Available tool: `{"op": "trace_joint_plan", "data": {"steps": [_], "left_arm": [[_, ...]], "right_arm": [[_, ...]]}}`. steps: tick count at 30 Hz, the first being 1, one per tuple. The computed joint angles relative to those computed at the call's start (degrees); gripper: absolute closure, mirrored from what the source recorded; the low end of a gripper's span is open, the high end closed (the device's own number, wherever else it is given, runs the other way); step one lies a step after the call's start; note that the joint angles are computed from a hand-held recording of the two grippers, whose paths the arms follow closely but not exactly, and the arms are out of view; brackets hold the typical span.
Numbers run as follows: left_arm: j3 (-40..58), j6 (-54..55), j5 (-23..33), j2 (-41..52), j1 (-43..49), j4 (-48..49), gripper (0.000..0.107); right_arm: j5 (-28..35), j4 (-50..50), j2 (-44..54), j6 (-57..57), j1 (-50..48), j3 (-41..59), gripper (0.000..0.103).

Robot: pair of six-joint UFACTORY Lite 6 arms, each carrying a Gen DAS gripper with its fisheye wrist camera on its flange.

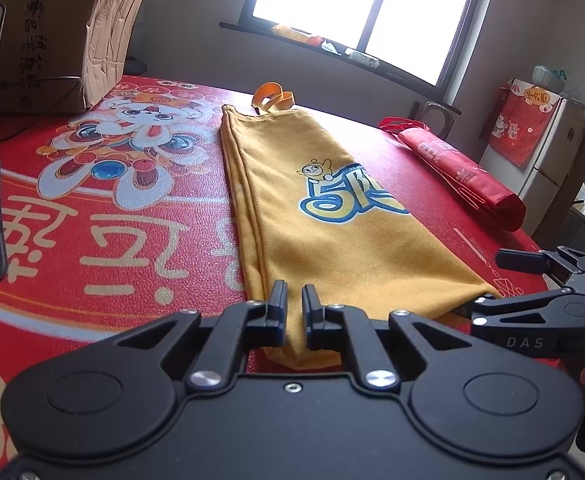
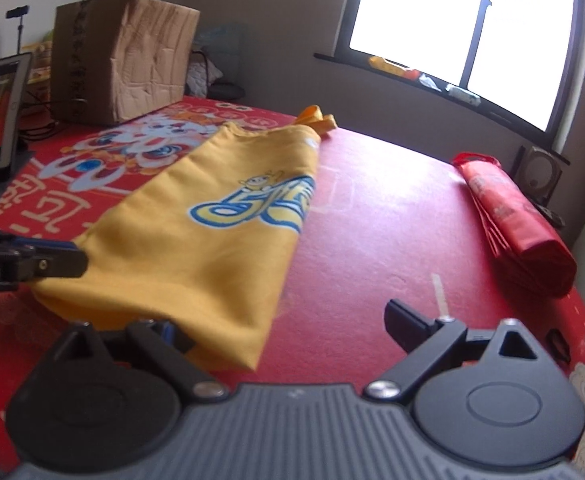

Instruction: Fold shopping bag

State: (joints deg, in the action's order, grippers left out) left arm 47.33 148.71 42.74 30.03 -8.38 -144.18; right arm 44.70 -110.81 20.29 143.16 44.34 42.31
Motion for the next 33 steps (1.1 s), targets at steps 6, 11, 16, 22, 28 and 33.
{"op": "trace_joint_plan", "data": {"steps": [6,11,16,22,28,33], "left_arm": [[0.3,-1.0,0.9,0.8,0.2,1.3,0.103],[0.2,-0.9,0.8,0.8,-0.3,1.6,0.104],[-0.9,1.6,0.7,0.0,-1.7,-0.7,0.104],[-2.4,-1.4,1.1,-1.1,-1.3,-1.0,0.104],[2.2,-16.8,-1.6,-0.3,2.4,11.0,0.097],[6.4,-30.2,0.9,1.4,4.6,20.7,0.06]], "right_arm": [[1.2,2.6,-3.6,1.7,-0.3,-4.8,0.006],[5.4,2.7,-2.6,-1.6,1.0,-5.1,0.004],[4.4,0.3,-3.6,2.5,-0.4,-7.9,0.004],[4.2,-0.8,-4.1,0.5,0.0,-8.0,0.006],[0.3,-14.8,-14.9,5.5,0.1,-16.0,0.007],[-2.2,-29.4,-22.8,13.4,-3.9,-18.7,0.007]]}}
